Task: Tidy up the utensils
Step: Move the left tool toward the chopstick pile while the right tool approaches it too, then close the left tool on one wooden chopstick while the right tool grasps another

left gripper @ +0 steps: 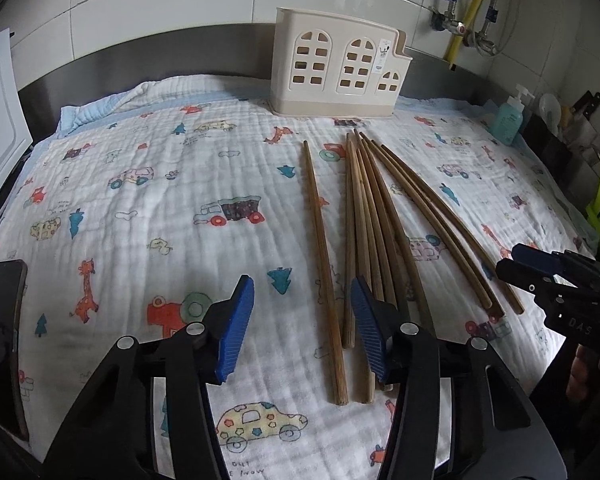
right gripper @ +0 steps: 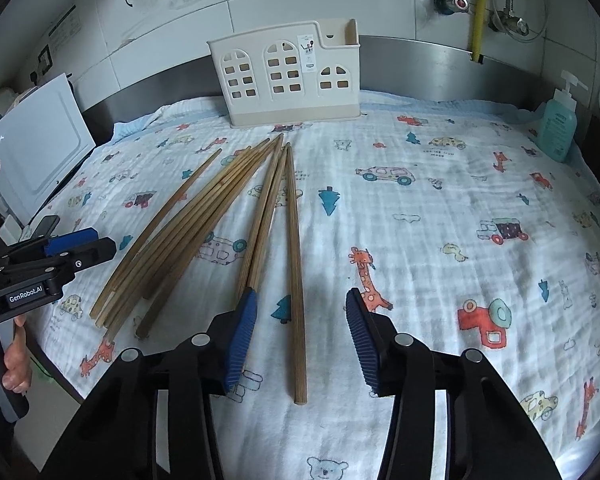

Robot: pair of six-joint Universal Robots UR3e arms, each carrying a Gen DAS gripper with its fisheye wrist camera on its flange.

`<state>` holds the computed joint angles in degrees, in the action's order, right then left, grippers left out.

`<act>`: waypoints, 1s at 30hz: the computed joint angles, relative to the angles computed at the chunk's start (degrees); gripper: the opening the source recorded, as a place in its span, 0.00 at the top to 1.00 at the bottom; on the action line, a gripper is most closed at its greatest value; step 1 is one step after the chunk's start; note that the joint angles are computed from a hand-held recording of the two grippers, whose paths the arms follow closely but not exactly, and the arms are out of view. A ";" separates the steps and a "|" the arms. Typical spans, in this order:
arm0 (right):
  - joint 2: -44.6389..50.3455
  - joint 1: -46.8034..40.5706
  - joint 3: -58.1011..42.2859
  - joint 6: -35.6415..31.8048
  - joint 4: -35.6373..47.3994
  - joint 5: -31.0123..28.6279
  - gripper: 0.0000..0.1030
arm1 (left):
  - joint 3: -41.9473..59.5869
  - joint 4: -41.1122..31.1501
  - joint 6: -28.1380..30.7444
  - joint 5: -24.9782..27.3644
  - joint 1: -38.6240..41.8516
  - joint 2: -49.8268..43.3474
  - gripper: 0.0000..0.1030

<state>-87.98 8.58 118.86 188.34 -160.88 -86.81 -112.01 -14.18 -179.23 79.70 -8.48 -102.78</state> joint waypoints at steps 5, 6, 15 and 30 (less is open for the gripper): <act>0.64 0.10 -0.04 -0.10 -0.35 0.18 0.70 | 2.64 -1.85 -0.21 -0.57 -0.47 -2.65 0.71; 0.84 0.19 -0.20 -0.15 -0.36 0.05 0.72 | 3.10 -2.02 -0.20 -0.33 -0.74 -3.18 0.76; 1.73 0.15 -0.36 -0.46 -1.01 -0.29 0.81 | 6.29 -2.45 0.17 3.21 -3.24 -5.59 0.87; 3.53 0.37 -0.54 -1.06 -2.23 -1.43 0.82 | 8.13 -1.73 -2.38 8.61 -6.13 -8.08 0.92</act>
<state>-84.45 8.95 118.32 187.28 -163.11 -88.24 -103.89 -15.91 -181.61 88.31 -14.61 -110.85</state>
